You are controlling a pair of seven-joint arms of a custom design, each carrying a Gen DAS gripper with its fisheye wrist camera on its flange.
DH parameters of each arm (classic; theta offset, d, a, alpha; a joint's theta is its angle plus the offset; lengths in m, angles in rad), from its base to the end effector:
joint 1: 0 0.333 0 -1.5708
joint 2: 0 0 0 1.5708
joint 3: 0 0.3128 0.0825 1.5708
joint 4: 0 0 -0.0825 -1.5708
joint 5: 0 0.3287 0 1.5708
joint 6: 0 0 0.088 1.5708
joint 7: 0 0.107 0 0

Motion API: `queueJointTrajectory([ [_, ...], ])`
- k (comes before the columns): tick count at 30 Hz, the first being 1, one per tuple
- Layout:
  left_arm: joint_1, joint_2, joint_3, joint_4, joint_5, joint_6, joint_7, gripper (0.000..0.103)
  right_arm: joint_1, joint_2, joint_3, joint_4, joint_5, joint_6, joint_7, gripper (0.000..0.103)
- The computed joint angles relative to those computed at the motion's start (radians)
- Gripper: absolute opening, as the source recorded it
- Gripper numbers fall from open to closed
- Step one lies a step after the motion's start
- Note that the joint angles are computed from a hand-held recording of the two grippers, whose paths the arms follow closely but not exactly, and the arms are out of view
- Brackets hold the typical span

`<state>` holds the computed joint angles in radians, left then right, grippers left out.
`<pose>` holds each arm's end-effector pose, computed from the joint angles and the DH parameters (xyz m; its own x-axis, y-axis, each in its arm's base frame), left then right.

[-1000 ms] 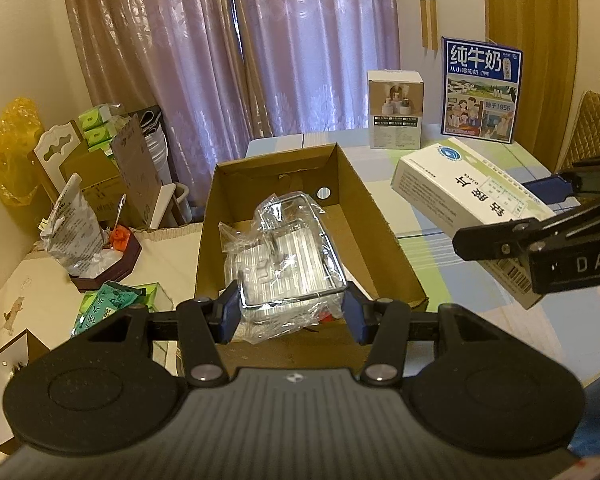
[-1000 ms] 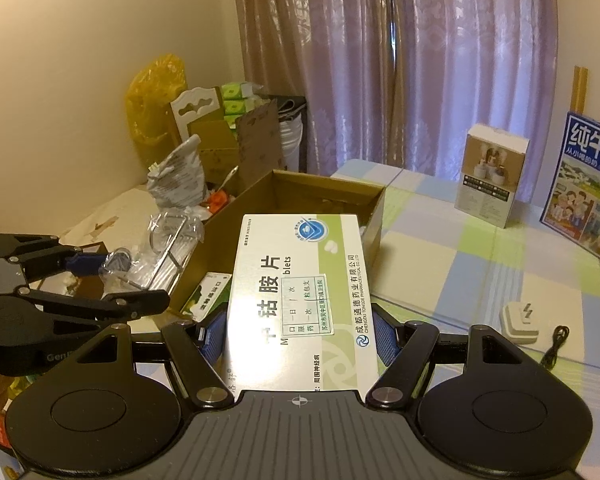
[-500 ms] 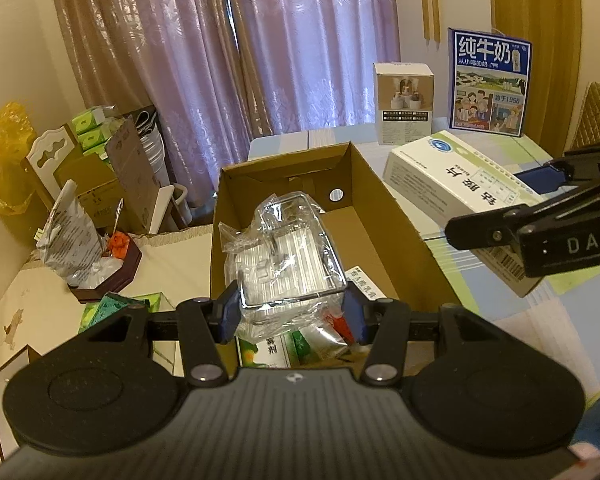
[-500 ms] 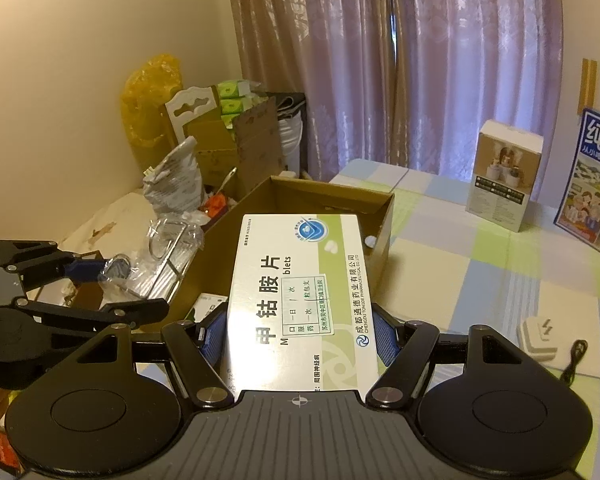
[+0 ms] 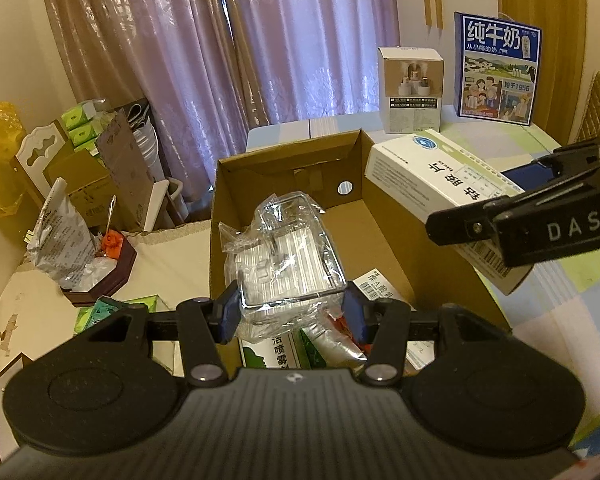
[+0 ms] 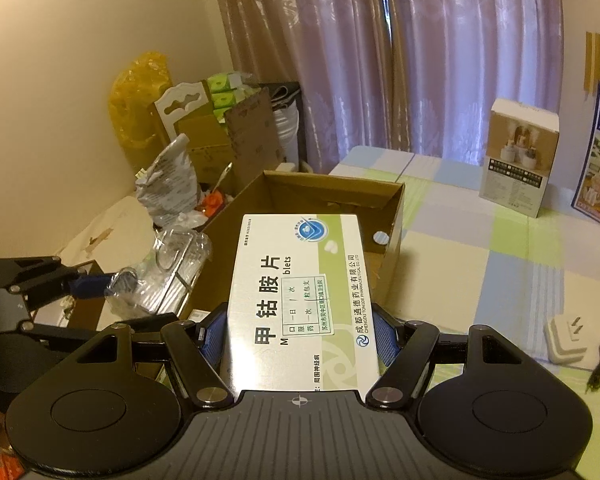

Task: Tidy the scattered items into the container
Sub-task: 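Open the left tool to drop the holder while the right tool drops the medicine box into the box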

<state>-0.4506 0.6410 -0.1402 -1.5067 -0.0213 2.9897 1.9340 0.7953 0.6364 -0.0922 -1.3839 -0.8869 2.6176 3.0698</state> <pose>0.6065 -0.3724 0.4215 -0.7022 -0.6915 -0.1697 -0.3800 0.5655 -0.7320 0.5210 0.4877 0.4209 -0.0179 -0.9823 -0.1864 -0.6461 0.1536 -0.7476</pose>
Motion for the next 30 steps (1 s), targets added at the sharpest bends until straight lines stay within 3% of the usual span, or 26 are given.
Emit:
queueJointTrajectory([
  [8,0.007,0.075,-0.016,0.094,0.001,-0.039,0.017,0.048,-0.022,0.036,-0.006,0.022,0.037,0.029,-0.007,0.068],
  [12,-0.012,0.094,0.012,0.113,0.002,-0.027,-0.01,0.057,-0.024,0.045,-0.011,0.023,0.054,0.038,-0.013,0.068],
  [17,0.0,0.082,0.004,0.084,0.001,-0.009,-0.001,0.057,-0.023,0.046,-0.017,0.013,0.063,0.055,-0.003,0.068],
  [27,-0.006,0.035,0.038,0.01,0.004,0.028,-0.029,0.057,-0.02,0.07,-0.018,0.052,0.093,0.07,-0.024,0.068],
  [30,-0.008,0.025,0.042,-0.006,0.006,0.035,-0.038,0.057,-0.027,0.078,-0.017,0.058,0.103,0.118,-0.029,0.068],
])
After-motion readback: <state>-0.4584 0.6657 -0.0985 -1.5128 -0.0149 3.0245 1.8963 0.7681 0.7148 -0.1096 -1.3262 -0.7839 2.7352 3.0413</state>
